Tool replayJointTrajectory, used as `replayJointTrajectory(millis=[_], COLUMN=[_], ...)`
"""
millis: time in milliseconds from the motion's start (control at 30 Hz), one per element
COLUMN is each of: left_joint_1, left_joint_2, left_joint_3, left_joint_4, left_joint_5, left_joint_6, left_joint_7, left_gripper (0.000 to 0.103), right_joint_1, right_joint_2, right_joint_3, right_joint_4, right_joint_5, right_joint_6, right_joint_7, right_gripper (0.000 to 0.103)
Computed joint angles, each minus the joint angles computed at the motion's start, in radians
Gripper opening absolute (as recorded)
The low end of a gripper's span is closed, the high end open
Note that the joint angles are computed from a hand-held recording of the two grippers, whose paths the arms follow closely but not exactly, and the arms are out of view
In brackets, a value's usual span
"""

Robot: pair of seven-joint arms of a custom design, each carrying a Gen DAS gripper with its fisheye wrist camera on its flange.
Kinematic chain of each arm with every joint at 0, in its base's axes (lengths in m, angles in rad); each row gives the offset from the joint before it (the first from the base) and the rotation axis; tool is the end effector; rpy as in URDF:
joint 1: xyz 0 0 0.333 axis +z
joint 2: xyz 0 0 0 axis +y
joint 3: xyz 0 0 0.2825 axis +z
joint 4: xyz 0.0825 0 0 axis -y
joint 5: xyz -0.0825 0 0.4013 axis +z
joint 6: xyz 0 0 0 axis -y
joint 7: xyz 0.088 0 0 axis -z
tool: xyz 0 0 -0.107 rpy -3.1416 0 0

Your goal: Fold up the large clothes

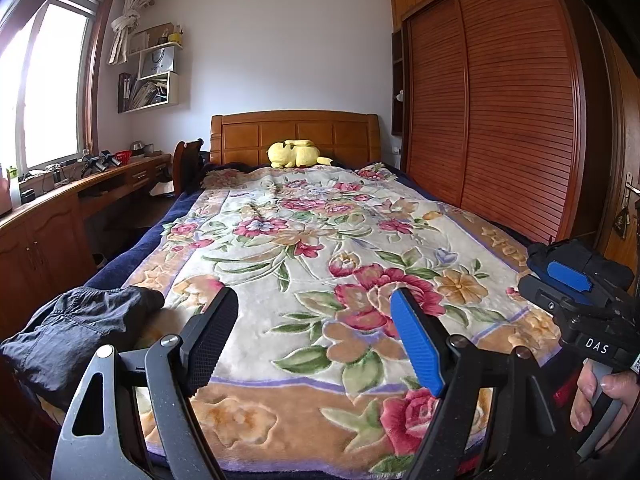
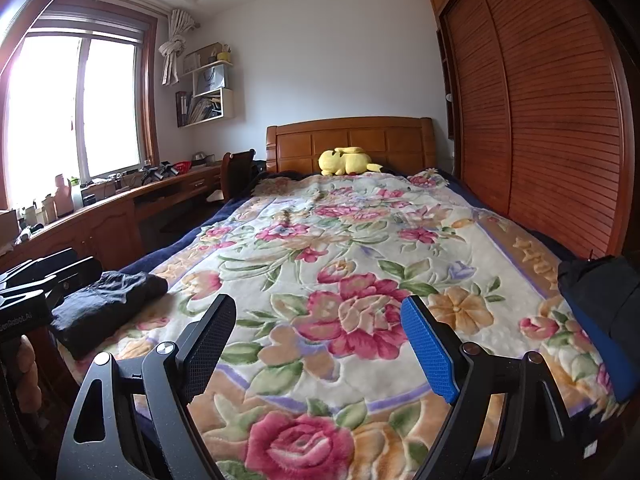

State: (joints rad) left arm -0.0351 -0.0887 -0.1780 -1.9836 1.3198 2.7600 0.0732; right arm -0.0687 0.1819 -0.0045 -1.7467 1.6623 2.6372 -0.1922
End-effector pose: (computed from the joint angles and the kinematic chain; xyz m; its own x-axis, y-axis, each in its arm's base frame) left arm 0.5701 -0.1677 0.5384 0.2008 -0.9795 0.0176 -0.3678 -0.0920 -0.9253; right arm 0.6602 -0.0735 0.4828 0.4184 -0.9062 -0.0608 -0.2662 -0.0583 -0.9622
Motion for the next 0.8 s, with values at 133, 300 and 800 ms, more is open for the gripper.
replayJointTrajectory(millis=[133, 300, 800], left_joint_1=[0.0, 0.0, 0.001], left_joint_2=[0.0, -0.001, -0.009], left_joint_3=[-0.001, 0.0, -0.004], left_joint_4=[0.0, -0.001, -0.007], left_joint_5=[0.002, 0.002, 0.008], left_joint_6=[-0.001, -0.001, -0.002], left_joint_7=[-0.002, 0.0, -0.003], left_gripper=[0.079, 0.079, 0.079], right_joint_1=[-0.002, -0.002, 0.002], right_joint_2=[0.002, 0.001, -0.004], right_joint_3=[0.0, 0.001, 0.001], right_joint_4=[0.0, -0.001, -0.006], right_joint_5=[-0.001, -0.006, 0.005], right_joint_6=[-0.003, -0.001, 0.002], right_joint_7=[0.001, 0.006, 0.0], right_gripper=[0.086, 0.086, 0.086])
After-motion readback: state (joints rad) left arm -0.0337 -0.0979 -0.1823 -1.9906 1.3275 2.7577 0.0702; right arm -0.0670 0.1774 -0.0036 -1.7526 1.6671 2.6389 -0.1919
